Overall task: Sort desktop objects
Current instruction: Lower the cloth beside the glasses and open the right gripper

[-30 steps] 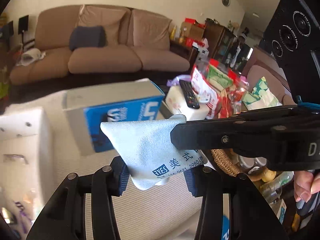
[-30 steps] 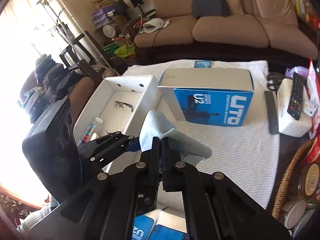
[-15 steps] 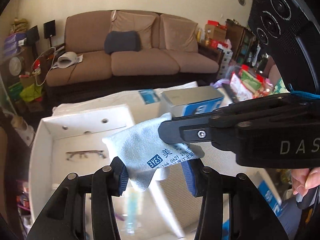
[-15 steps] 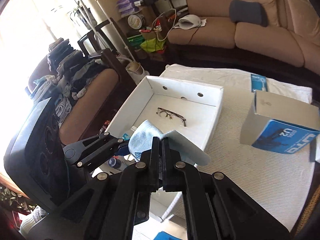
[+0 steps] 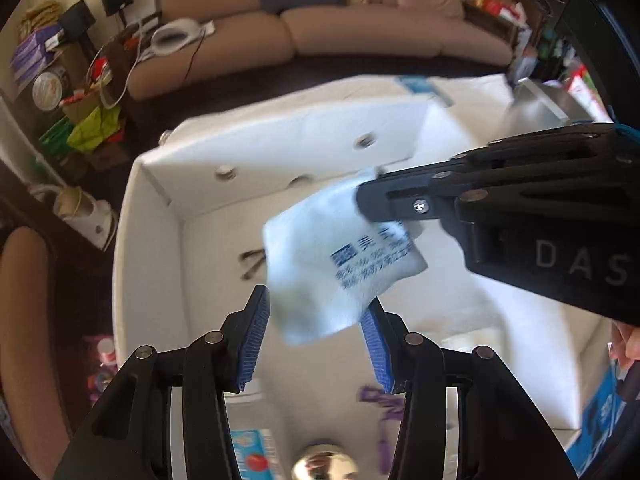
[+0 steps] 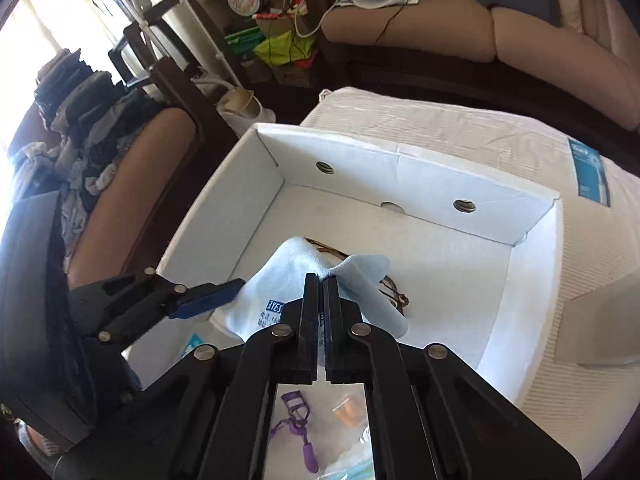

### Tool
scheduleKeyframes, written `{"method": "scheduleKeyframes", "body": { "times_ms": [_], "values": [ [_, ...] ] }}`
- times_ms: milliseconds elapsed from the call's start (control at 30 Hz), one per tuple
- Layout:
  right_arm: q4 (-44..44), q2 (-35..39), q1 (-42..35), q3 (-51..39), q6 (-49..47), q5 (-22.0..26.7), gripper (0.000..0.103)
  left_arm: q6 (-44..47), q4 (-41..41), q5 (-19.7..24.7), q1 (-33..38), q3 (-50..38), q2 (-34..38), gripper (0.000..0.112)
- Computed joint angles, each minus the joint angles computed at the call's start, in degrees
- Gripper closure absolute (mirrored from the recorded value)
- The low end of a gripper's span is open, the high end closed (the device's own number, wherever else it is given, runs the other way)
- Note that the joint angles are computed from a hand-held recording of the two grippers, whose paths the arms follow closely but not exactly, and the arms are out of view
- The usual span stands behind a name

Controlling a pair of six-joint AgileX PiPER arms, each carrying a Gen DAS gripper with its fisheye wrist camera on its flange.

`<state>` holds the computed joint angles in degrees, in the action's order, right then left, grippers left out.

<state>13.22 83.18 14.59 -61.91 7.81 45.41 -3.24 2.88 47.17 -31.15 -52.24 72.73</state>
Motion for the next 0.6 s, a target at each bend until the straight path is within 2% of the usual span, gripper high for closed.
{"method": "scheduleKeyframes", "body": {
  "times_ms": [100, 167, 267, 300, 333, 400, 600],
  "values": [
    [-1.5, 5.0, 1.5, 0.0, 0.7, -2.9, 0.100, 7.2, -5.8, -1.9, 6.6, 1.5, 0.2, 0.066],
    [-2.5, 7.9, 2.5, 0.0, 1.6, -3.4, 0.099, 8.9, -6.5, -2.8, 8.6, 3.1, -0.1, 0.066],
    [-5.5, 8.8, 3.2, 2.0, 4.8, -4.3, 0.096, 11.8, -9.7, -4.2, 11.5, 5.4, -0.6, 0.066],
    [-6.6, 8.5, 3.1, 2.5, 6.1, -4.2, 0.087, 12.2, -10.3, -4.4, 12.1, 5.7, -0.3, 0.066],
    [-8.4, 8.1, 2.9, 2.9, 8.1, -3.7, 0.069, 12.2, -10.6, -4.7, 12.2, 6.2, -0.3, 0.066],
    [-12.2, 6.3, 2.4, 4.3, 12.4, -4.1, 0.049, 12.5, -11.1, -5.4, 12.1, 7.0, 0.0, 0.066],
    [-4.1, 4.0, -3.5, 7.2, 5.9, -5.6, 0.048, 11.0, -10.5, -6.8, 9.3, 7.4, 1.0, 0.066]
  ]
}}
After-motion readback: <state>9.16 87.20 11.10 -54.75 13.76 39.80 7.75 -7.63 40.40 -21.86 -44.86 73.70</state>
